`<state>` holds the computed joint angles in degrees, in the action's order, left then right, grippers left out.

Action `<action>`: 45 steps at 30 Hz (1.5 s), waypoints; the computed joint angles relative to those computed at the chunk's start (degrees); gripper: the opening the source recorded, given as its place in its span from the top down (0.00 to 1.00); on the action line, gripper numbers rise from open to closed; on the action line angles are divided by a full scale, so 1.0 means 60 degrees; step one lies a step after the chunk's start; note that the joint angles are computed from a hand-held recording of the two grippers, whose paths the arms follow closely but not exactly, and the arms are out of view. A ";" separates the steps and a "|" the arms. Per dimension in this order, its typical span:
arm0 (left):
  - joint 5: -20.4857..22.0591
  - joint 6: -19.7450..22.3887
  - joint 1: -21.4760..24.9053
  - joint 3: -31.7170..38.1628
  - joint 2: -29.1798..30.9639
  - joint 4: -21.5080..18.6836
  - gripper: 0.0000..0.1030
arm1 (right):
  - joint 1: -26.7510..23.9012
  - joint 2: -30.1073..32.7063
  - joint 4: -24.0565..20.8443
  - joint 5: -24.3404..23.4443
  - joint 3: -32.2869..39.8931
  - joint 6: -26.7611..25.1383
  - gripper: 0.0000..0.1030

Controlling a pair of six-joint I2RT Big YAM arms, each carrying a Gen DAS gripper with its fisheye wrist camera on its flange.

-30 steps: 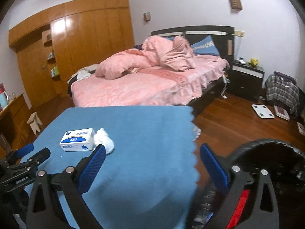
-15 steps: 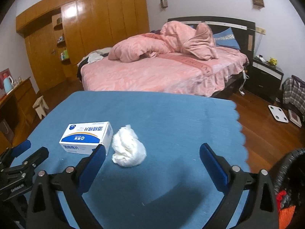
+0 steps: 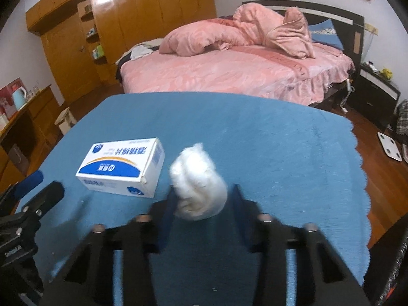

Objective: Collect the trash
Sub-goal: 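Reach the right tool to the white crumpled tissue and close on it, then grasp the white alcohol-pad box with the left tool while the right tool holds the tissue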

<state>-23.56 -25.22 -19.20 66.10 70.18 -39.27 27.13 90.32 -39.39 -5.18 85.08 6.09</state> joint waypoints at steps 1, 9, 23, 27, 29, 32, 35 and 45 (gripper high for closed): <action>0.0054 0.0045 0.0006 0.0019 0.0039 -0.0007 0.19 | 0.0038 -0.0041 0.0038 0.0048 -0.0050 -0.0015 0.70; 0.0930 0.0306 0.0149 0.0389 0.0545 -0.0166 0.32 | -0.0044 -0.0524 0.0227 0.0169 -0.0511 0.0073 0.71; 0.2862 0.0639 0.0036 0.0275 0.0710 0.0711 0.47 | -0.0429 -0.0631 0.0160 0.0238 -0.0493 0.0211 0.71; 0.2893 0.0612 -0.0043 0.0283 0.0727 0.0761 0.46 | -0.0516 -0.0659 0.0168 0.0276 -0.0511 0.0215 0.71; 0.2740 0.0500 -0.0019 0.0329 0.0774 0.0651 0.45 | -0.0558 -0.0650 0.0160 0.0274 -0.0505 0.0226 0.71; 0.2788 0.0221 0.0147 0.0389 0.0870 0.0418 0.45 | -0.0592 -0.0655 0.0163 0.0262 -0.0523 0.0242 0.71; 0.3181 0.0160 0.0246 0.0434 0.0964 0.0403 0.50 | -0.0586 -0.0669 0.0161 0.0272 -0.0534 0.0233 0.71; 0.4154 0.1011 -0.0304 0.0540 0.1141 0.0824 0.58 | -0.0825 -0.0832 0.0265 0.0423 -0.0793 0.0364 0.71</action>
